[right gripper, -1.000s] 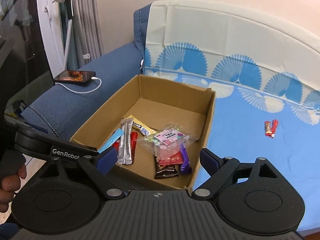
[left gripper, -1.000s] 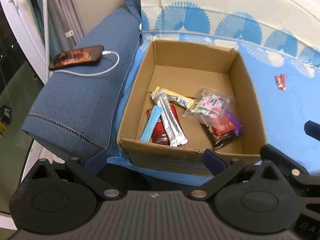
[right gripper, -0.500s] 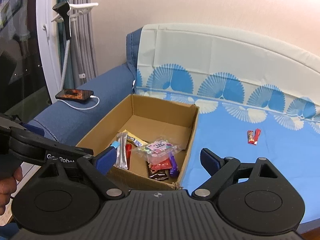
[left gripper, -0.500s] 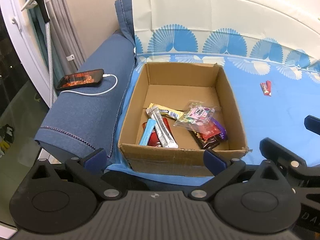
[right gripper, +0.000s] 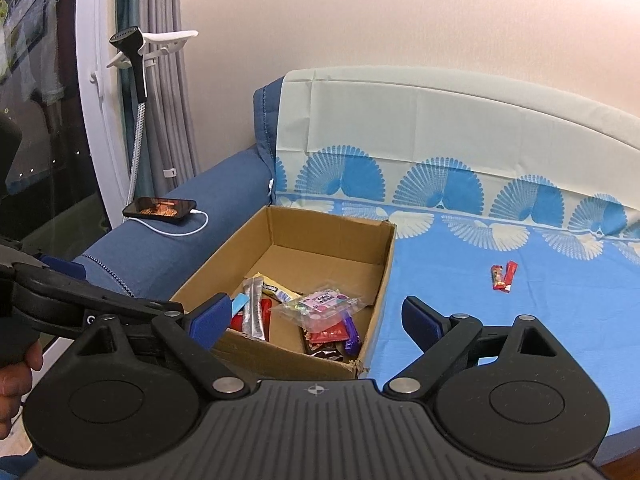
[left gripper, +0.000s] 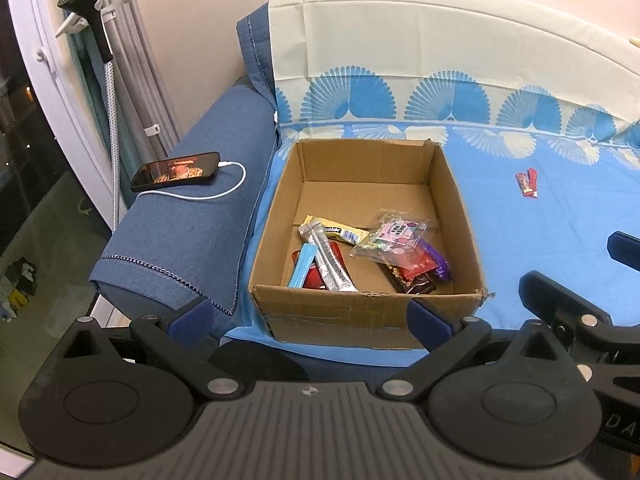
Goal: Organize snacks
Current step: 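Move both tools from the box toward the red snacks on the bed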
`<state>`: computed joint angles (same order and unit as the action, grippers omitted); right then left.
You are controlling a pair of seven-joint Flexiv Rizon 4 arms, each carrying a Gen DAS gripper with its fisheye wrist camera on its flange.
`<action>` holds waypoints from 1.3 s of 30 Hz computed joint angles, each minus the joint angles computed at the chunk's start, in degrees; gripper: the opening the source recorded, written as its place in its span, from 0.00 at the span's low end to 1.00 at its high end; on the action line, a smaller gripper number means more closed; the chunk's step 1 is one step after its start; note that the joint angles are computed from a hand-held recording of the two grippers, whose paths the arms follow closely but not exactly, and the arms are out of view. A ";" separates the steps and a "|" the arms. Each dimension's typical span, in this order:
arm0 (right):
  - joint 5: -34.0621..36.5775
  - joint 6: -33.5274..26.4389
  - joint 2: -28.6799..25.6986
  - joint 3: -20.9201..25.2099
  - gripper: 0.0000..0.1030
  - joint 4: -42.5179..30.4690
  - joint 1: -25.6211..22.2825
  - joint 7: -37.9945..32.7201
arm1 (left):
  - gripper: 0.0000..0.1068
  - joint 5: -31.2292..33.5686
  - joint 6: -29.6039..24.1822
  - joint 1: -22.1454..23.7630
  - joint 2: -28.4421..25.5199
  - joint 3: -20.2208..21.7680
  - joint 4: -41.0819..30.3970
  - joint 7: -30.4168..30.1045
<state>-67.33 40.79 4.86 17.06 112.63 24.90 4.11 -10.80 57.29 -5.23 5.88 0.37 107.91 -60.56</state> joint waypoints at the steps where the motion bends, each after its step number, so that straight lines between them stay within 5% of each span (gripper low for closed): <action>1: -0.12 -0.19 0.12 0.09 0.90 0.08 0.02 0.27 | 0.96 -0.18 0.10 -0.07 0.18 0.09 0.20 0.27; 13: 0.59 0.88 0.55 -0.23 0.91 0.99 -0.57 0.53 | 0.96 2.58 -1.25 -0.14 -1.52 -1.03 -1.76 -2.46; 27: 4.61 8.52 3.42 -2.52 0.91 7.84 -7.08 4.86 | 0.96 12.00 -13.87 -3.94 -11.00 -4.21 -14.92 -9.22; 34: 5.42 6.07 7.72 -2.92 0.92 12.54 -12.18 5.13 | 0.96 12.88 -18.98 -8.98 -20.27 -6.64 -26.74 -9.94; 39: 5.54 4.72 10.89 -4.95 0.93 16.71 -17.82 5.83 | 0.96 13.20 -26.52 -15.39 -33.36 -7.11 -44.74 -14.44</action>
